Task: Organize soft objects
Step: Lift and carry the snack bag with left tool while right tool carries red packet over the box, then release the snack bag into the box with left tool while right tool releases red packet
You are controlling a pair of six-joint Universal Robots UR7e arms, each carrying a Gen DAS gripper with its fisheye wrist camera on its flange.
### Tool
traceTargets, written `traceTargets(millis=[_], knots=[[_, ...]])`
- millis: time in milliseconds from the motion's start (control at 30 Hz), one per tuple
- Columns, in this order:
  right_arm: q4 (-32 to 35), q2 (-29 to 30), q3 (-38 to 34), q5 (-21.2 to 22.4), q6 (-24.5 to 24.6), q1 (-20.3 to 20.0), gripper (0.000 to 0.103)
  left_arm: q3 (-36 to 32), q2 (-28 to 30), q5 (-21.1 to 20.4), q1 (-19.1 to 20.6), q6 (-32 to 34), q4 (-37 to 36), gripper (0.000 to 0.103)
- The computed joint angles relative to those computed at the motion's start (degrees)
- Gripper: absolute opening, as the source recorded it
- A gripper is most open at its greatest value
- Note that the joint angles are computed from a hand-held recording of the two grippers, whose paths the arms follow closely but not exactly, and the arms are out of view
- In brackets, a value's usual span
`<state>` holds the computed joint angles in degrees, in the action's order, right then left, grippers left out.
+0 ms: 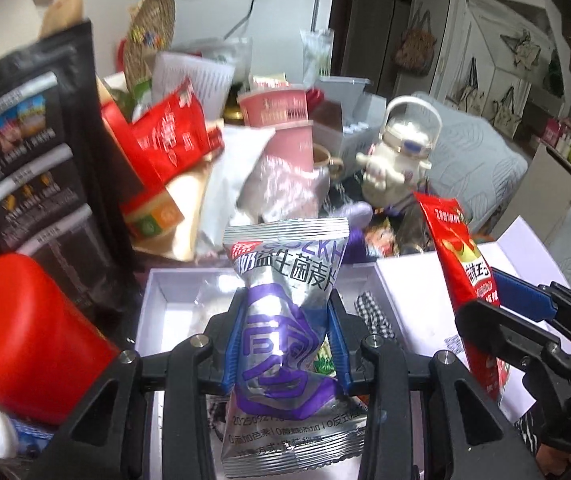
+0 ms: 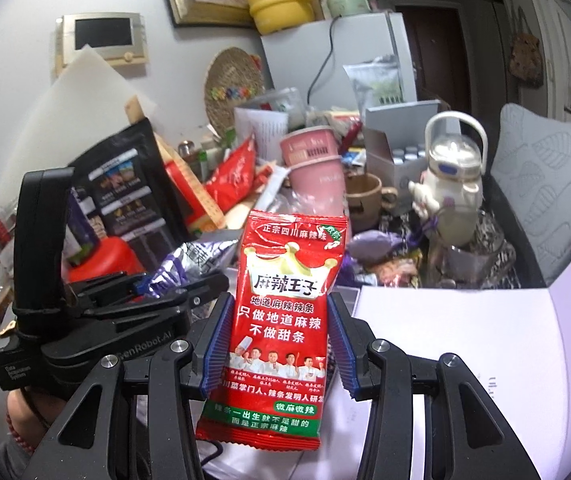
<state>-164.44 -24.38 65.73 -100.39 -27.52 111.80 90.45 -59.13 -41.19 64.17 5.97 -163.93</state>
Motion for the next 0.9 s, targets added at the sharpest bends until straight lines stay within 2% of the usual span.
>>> traceTargets(millis=[233, 433, 567, 667, 767, 900], knots=[[3.35, 1.37, -2.08, 0.46, 0.87, -0.71, 0.046, -2.1, 1.7, 0.47, 1.51, -3.09, 7.22, 0.036], [5.52, 2.67, -3.94, 0.02, 1.81, -1.1, 0.046, -2.86, 2.77, 0.9, 2.26, -2.83, 8.13, 0.036], [6.37, 3.74, -5.1, -1.01, 1.93, -1.11, 0.046, -3.41, 3.54, 0.97, 2.6, -2.5, 8.93, 0.036], [7.15, 4.55, -5.98, -2.34, 2.26, -1.15, 0.046, -4.82, 3.74, -0.59, 3.43, -5.86, 13.52, 0.036], [8.24, 5.49, -7.06, -3.55, 2.59, -1.22, 0.046, -6.11, 4.77, 1.55, 3.72, -8.08, 16.26, 0.036], [9.67, 6.65, -8.41, -5.32, 2.77, -1.24, 0.046, -6.57, 4.98, 1.69, 3.76, -8.37, 16.88, 0.036]])
